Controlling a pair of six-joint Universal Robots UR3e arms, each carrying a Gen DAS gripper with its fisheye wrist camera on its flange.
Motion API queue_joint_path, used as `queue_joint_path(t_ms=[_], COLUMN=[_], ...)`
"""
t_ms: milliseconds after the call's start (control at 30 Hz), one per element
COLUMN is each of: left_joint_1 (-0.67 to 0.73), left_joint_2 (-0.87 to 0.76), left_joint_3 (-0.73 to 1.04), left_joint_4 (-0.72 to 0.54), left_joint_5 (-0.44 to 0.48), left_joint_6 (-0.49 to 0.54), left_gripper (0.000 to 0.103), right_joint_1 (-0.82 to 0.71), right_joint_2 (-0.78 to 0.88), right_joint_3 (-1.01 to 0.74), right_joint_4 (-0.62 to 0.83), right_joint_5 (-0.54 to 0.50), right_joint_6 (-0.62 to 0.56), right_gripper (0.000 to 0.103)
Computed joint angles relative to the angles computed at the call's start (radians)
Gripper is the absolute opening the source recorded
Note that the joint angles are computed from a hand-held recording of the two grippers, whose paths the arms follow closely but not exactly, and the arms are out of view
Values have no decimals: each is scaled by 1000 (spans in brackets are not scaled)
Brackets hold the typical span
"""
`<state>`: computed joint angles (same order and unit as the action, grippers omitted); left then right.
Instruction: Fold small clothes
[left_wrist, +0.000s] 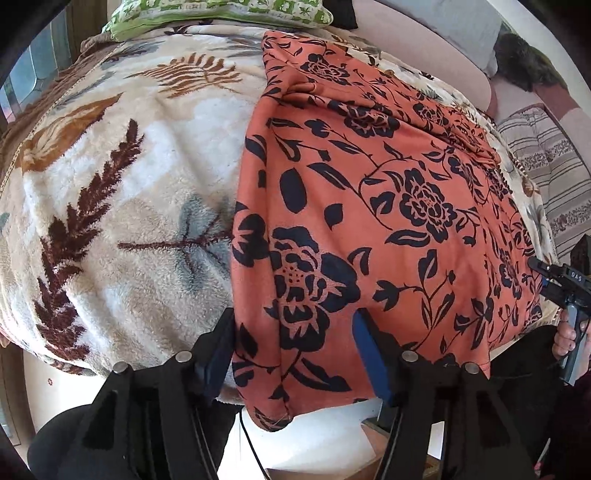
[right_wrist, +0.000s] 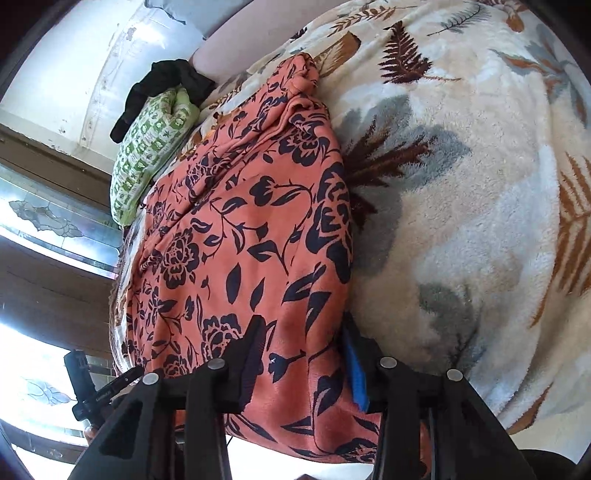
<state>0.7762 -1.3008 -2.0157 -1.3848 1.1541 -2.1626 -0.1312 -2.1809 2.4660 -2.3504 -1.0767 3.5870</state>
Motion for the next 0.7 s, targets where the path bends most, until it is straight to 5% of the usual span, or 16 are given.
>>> queue_joint_path(t_ms=[67, 100, 200, 300, 467, 600, 700], left_joint_1=[-13, -16, 16, 47, 32, -64, -172], left_joint_2=[15, 21, -10, -77, -174, -353, -557], left_joint_3=[-16, -22, 25, 143, 409, 721, 1023], left_joint_4=[21, 30, -38, -197, -454, -537, -515], left_joint_5=[11, 13, -19, -75, -197, -289, -324], left_joint_6=[-1, 1, 21, 54, 122, 28, -121], left_gripper=[56, 39, 11, 8, 8, 8, 8], right_joint_1=[0, 31, 88, 73, -102, -200, -206], right_joint_2=[-3, 16, 60, 33, -76, -3, 198], right_joint_3=[-8, -22, -63, -59, -50, -130, -251], right_joint_4=[17, 5, 0, -10, 63, 19, -159], right_joint_5=[-8, -41, -93, -62, 164, 299, 307], right_joint_6=[-27, -21, -34, -40, -103, -87, -6], right_gripper=[44, 42, 17, 11, 10, 10, 10])
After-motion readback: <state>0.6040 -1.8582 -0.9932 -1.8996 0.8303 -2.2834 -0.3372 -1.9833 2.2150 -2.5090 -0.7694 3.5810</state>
